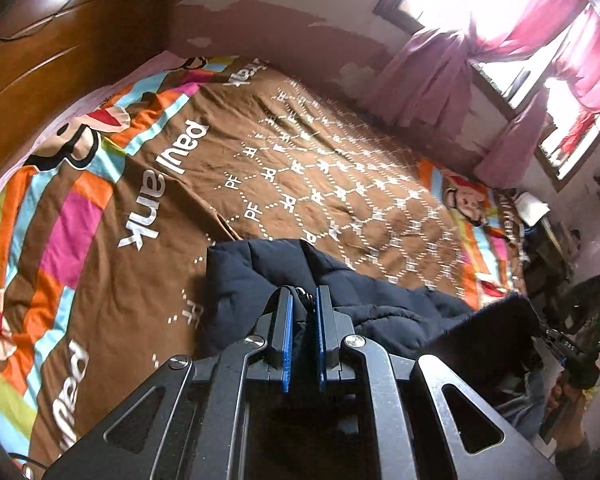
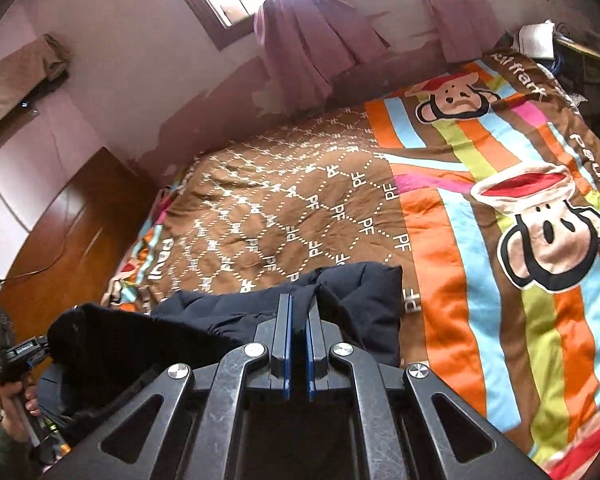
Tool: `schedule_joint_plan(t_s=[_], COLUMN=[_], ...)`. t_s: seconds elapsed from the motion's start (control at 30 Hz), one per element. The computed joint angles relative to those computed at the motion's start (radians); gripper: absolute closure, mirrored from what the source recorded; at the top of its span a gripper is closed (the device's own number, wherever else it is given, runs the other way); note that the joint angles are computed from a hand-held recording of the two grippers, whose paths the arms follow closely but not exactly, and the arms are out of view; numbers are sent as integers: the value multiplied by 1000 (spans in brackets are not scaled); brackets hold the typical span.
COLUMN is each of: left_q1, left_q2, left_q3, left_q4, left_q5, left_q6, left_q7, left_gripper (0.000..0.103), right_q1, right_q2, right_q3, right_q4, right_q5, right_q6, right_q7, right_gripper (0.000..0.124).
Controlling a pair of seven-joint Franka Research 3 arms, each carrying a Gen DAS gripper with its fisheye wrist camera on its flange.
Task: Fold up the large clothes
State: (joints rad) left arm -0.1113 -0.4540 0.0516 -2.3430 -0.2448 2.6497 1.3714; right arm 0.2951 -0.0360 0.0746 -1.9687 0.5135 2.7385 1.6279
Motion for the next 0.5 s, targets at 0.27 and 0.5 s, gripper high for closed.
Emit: schedule_joint_plan(t_s=[0.27, 0.5], left_q1=[-35, -10], left_q2=[206, 164], left_q3=[60, 55], left_q4=[50, 36], left_q5=[-267, -453], left_q6=[96, 128], left_q7=[139, 368], left_gripper=[93, 71], right_q1=[32, 59], right_q2=[225, 215], right_q3=[-29, -47], right_q4=[140, 62], right_q5=[-288, -405], right_q6=[17, 165], right_q7=[75, 174], right_gripper=[117, 64])
